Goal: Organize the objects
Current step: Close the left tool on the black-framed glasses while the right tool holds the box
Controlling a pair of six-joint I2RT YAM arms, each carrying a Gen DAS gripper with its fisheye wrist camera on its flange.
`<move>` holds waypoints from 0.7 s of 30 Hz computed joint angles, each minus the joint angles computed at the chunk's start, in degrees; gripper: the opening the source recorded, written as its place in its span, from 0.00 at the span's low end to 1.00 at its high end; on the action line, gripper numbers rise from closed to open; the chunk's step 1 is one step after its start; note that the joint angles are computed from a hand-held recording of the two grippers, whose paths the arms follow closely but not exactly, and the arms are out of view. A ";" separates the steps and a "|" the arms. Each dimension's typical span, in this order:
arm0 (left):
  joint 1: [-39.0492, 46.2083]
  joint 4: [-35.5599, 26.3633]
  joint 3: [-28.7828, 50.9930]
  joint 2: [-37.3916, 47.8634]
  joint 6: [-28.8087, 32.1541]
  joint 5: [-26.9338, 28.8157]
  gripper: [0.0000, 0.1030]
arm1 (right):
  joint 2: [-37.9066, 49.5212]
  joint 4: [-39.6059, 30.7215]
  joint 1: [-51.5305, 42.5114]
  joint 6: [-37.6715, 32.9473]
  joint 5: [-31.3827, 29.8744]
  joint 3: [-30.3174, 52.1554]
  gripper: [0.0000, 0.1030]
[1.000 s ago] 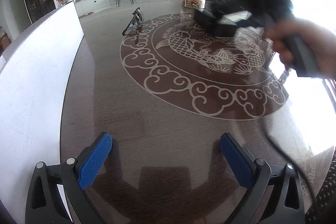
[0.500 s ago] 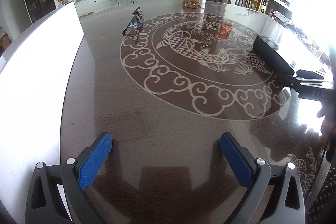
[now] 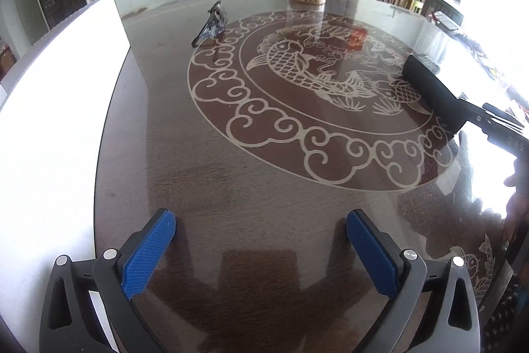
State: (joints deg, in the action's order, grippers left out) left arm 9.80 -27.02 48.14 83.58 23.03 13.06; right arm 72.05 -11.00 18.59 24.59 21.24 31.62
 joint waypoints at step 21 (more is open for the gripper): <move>0.39 -16.35 38.80 20.05 -5.67 1.02 1.00 | -1.90 -0.41 -0.08 0.09 -0.99 -1.16 0.97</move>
State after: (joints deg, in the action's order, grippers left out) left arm 10.19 -43.37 86.93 103.63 17.36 14.07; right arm 70.15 -11.41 18.51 24.69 20.25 30.46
